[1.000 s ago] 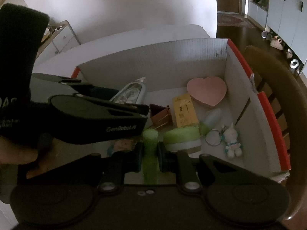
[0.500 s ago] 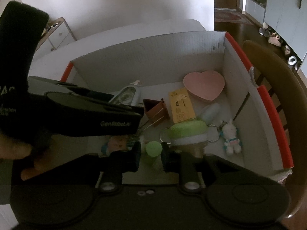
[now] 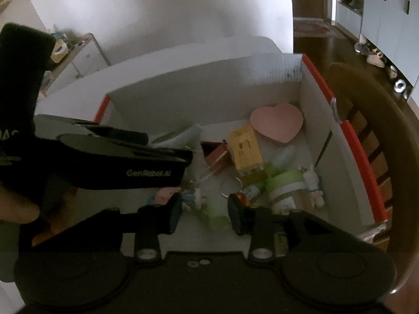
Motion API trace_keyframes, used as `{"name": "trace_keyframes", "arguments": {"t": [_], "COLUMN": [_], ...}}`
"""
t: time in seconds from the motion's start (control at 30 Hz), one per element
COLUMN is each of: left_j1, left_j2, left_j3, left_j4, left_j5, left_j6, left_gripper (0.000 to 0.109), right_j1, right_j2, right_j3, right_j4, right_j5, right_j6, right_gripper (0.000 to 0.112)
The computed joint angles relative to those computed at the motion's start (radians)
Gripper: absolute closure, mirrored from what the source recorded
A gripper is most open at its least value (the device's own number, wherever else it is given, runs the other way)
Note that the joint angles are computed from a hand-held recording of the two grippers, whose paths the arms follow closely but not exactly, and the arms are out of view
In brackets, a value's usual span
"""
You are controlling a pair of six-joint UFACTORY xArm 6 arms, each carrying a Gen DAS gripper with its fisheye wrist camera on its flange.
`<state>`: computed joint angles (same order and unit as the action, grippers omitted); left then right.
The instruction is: Organize rigid objects
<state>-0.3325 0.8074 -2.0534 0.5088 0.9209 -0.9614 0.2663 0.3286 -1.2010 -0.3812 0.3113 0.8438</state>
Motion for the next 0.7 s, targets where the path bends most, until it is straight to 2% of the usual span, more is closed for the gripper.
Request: {"name": "trace_keyframes", "arguments": {"t": [0.3,0.47,0.53,0.7], "left_j1": [-0.03,-0.044,-0.05,-0.055], "left_j2": [-0.087,-0.157,-0.185,-0.274], "left_j3": [0.106,0.191,0.223,0.335], "left_j4": [0.112,0.167,0.19,0.237], "left_j5": [-0.024,-0.044,-0.053,-0.111], "left_j6": [-0.077,-0.139,-0.171,-0.235], "left_gripper": [0.047,0.045,0.04,0.04], "right_j1": [-0.001,0.002,0.003,0.01], "right_j2": [-0.06,-0.096,-0.113,-0.163], "right_j3": [0.047,0.074,0.084,0.112], "right_j4": [-0.14,-0.225,-0.292,-0.455], "right_j5": [-0.043,-0.064,-0.065,-0.055], "right_j6": [0.098,0.162,0.216,0.366], "right_gripper": [0.056,0.052,0.048,0.04]}}
